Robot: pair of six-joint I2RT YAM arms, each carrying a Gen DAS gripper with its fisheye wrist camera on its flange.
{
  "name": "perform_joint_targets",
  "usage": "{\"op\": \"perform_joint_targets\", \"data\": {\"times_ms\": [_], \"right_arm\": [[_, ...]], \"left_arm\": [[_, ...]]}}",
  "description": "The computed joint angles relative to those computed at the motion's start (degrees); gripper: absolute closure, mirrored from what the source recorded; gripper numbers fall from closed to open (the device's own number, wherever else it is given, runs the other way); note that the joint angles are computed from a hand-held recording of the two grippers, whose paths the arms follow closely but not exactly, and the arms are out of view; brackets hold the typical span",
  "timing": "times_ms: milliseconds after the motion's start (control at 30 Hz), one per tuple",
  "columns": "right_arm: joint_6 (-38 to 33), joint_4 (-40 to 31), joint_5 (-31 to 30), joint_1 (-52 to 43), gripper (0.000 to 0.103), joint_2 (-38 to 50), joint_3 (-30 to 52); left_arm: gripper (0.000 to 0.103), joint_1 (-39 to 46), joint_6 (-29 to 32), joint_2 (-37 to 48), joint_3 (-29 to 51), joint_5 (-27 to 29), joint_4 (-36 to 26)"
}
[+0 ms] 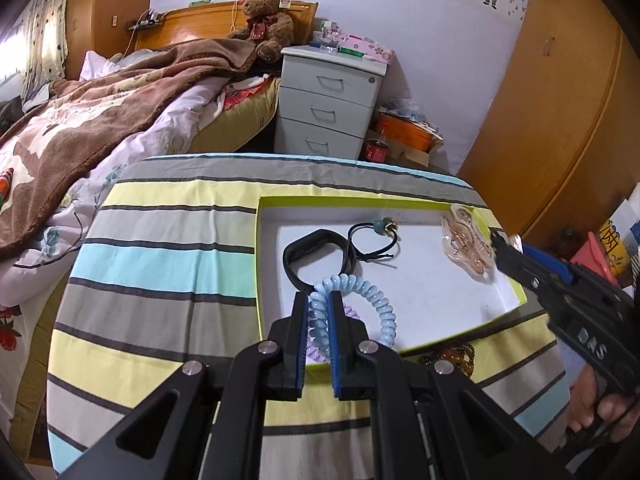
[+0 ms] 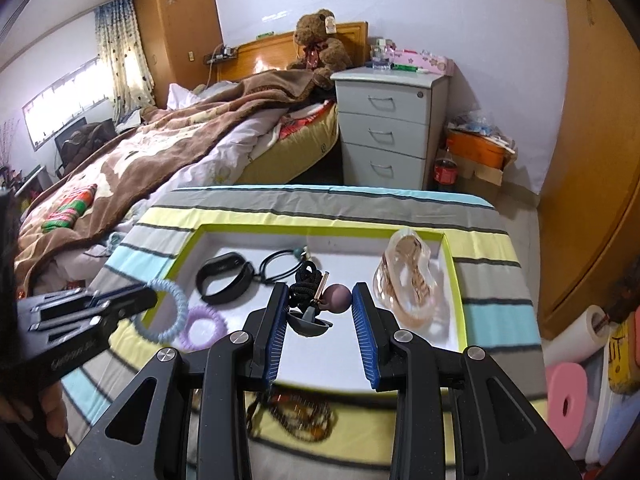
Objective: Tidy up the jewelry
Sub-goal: 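Carry the blue coil and pink-ball tie with both tools over the green box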
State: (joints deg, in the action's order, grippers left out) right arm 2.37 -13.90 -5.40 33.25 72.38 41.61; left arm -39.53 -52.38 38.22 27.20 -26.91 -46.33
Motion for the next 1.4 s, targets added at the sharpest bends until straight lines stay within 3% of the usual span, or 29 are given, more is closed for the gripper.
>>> {"op": "perform_joint_targets", "data": {"times_ms": [233,500,1400], "right_arm": [[-1.5,2.1,1.4,-0.3,0.07,12.0,6.3],[-3.0,3.2,2.1,-0.8,0.07,19.1,9.4],[-4.8,4.5,2.2,0.2,0.069,23.4,11.0]], "left_arm": [[0.093,6.0,4.3,2.6,-2.5,4.7,5.9],[0.093,10.5,7.1,6.0,-4.3,8.2,10.8],[0.093,14.4,9.3,10.9,-5.4,10.9,15.8]]}}
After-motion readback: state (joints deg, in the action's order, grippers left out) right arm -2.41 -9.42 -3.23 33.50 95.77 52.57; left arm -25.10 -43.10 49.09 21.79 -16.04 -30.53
